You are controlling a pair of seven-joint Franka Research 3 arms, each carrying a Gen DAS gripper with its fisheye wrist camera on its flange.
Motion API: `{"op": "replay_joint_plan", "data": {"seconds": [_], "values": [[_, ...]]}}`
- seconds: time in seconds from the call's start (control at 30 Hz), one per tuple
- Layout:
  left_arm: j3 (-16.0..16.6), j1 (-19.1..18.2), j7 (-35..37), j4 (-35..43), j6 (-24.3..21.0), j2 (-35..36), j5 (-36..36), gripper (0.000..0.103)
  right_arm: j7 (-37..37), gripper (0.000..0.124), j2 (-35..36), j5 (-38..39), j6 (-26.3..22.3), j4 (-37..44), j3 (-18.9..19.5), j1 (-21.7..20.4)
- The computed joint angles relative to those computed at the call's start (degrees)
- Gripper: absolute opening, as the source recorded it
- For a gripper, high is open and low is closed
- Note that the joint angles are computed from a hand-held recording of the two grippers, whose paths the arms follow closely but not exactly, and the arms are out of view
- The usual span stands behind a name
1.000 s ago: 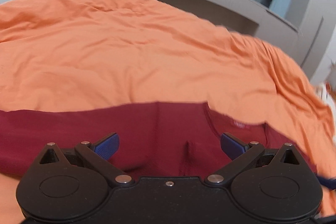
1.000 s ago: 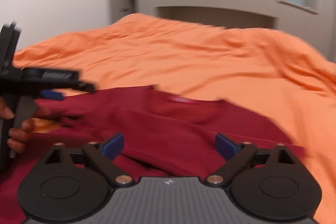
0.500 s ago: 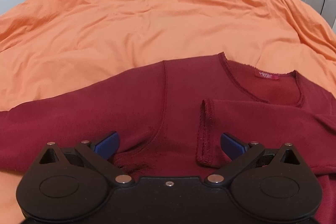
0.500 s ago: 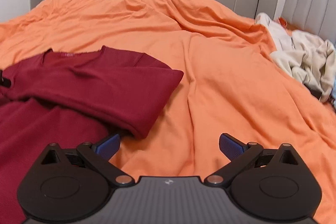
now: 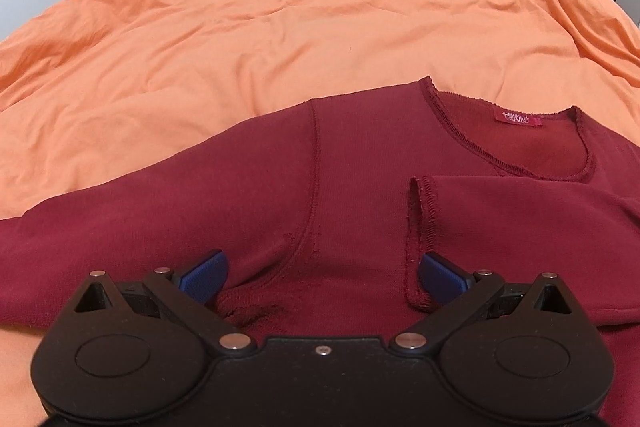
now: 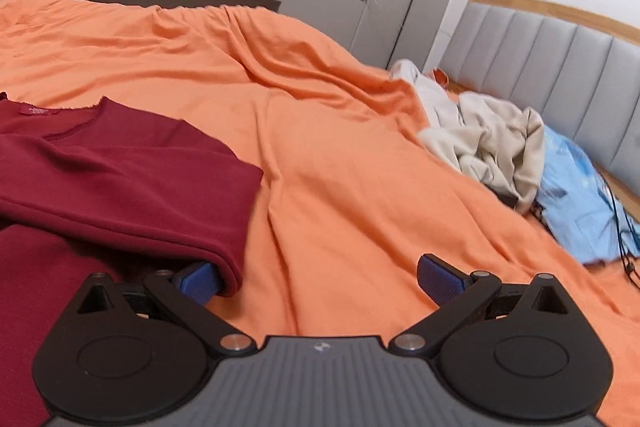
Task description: Fold small clothes
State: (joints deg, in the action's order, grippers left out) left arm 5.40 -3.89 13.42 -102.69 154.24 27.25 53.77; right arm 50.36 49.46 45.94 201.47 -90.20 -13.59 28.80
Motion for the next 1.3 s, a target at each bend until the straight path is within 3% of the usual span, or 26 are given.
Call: {"op": "replay_joint_plan", "data": {"seconds": [0.17, 0.23, 0.3, 0.47, 0.63, 0.8, 0.93, 1.0, 1.1, 1.3], "values": [[-0.1, -0.1, 0.6, 0.4, -0.7, 0.2, -0.2, 0.102, 0.0, 0.103, -0.6, -2.1, -4.4, -0.1, -1.0, 0.1], [0.2, -0.4, -0.1, 0.1, -0.6, -0.1, 0.2, 0.102, 0.5, 0.103, -2.5, -4.9, -6.3, -1.7, 0.2, -1.3], [0.9, -1.0, -2.4, -0.7, -0.6, -1.2, 1.9, 0.102, 1.0, 0.103, -5.0, -7.4, -7.3, -4.1, 2.0, -3.1], [1.8, -1.4, -11.8, -4.3, 0.9, -5.8, 8.7, 0.102, 2.8, 0.103, -12.8, -15.4, -4.3, -13.2, 10.5, -11.2], [0.6, -0.5, -21.6, -8.9, -1.7, -12.2, 16.0, 0.102, 9.9, 0.103, -19.3, -28.6, -1.8, -22.2, 25.9, -26.7], [-2.2, 2.0, -25.8, -14.7, -5.7, -18.9, 18.5, 0.103, 20.5, 0.103, -22.2, -45.8, 1.5, -30.0, 42.0, -43.4], [-4.6, 4.8, -25.5, -19.6, -9.2, -23.7, 17.8, 0.103, 27.5, 0.103, -22.7, -56.8, 2.5, -33.4, 49.2, -51.1], [-5.7, 6.4, -24.5, -21.9, -10.7, -26.3, 17.6, 0.103, 29.6, 0.103, -22.9, -60.1, 3.4, -34.7, 50.3, -52.0], [-7.0, 8.7, -24.9, -26.2, -13.1, -30.6, 18.9, 0.102, 31.4, 0.103, -23.9, -62.0, 4.7, -36.3, 48.9, -50.2], [-7.1, 14.6, -28.9, -36.7, -10.5, -39.6, 19.8, 0.102, 36.0, 0.103, -25.8, -66.8, 5.4, -38.4, 46.2, -48.0]]}}
